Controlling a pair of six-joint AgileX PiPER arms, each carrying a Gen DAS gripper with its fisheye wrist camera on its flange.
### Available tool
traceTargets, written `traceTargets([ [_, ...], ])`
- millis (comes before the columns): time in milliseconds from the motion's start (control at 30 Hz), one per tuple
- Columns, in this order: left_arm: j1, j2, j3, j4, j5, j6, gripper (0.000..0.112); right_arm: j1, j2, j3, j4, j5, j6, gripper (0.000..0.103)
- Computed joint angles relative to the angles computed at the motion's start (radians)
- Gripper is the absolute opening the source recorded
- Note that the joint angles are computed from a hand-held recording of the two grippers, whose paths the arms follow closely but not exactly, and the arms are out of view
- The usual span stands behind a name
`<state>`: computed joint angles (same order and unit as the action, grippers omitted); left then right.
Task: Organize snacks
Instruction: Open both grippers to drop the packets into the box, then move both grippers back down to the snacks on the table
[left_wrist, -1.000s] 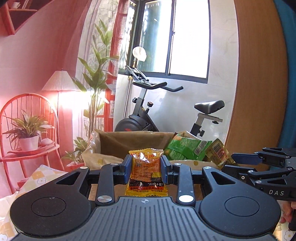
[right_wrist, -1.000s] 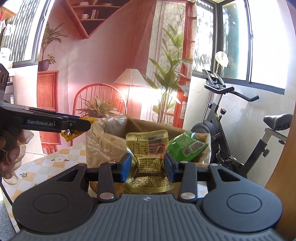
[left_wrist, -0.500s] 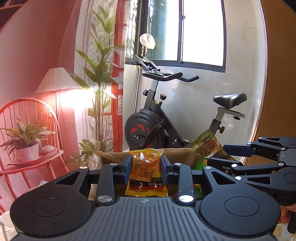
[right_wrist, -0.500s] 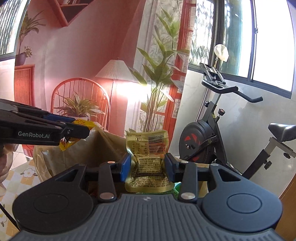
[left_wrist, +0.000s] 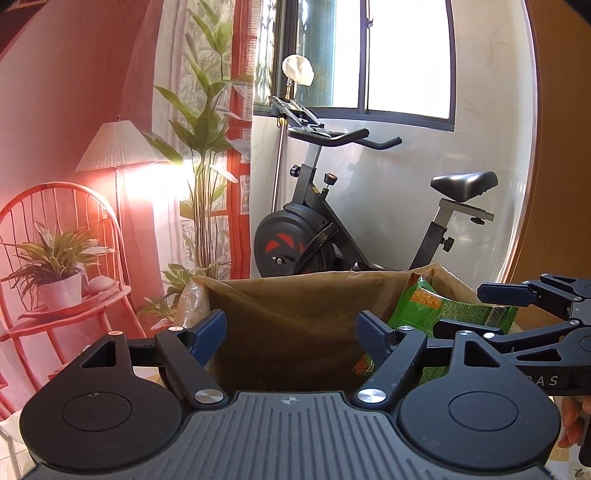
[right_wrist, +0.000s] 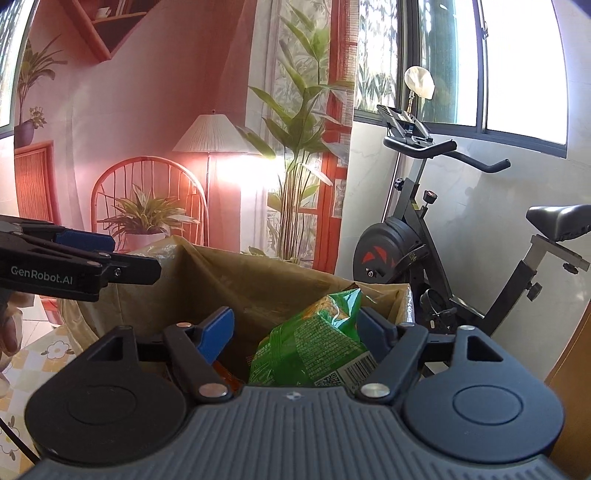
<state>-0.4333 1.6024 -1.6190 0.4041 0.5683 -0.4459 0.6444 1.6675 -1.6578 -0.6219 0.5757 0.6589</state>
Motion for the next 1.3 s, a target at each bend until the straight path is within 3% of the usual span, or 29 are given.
traceTargets([
  [467,-0.003,-0.224,0.227,-0.055,-0.028,-0.029,0.082,0.125,-0.186,0.210,-0.155,-0.050,0.242,0.080],
  [800,-0.080,-0.432,0.485,0.112,0.015,-0.244,0.082,0.243,-0.361,0.470,-0.395,-0.063,0.574,0.080],
  [933,-0.068,-0.494,0.580,0.100,0.029,-0.260,0.082,0.275,-0.425,0.605,-0.465,-0.049,0.678,0.080],
  [1167,-0.042,-0.546,0.708,0.053,0.022,-0.257,0.081,0.367,-0.489,0.799,-0.505,0.005,0.811,0.079],
  [1300,-0.067,-0.552,0.753,0.061,0.026,-0.276,0.081,0.448,-0.505,0.864,-0.450,-0.002,0.787,0.071],
])
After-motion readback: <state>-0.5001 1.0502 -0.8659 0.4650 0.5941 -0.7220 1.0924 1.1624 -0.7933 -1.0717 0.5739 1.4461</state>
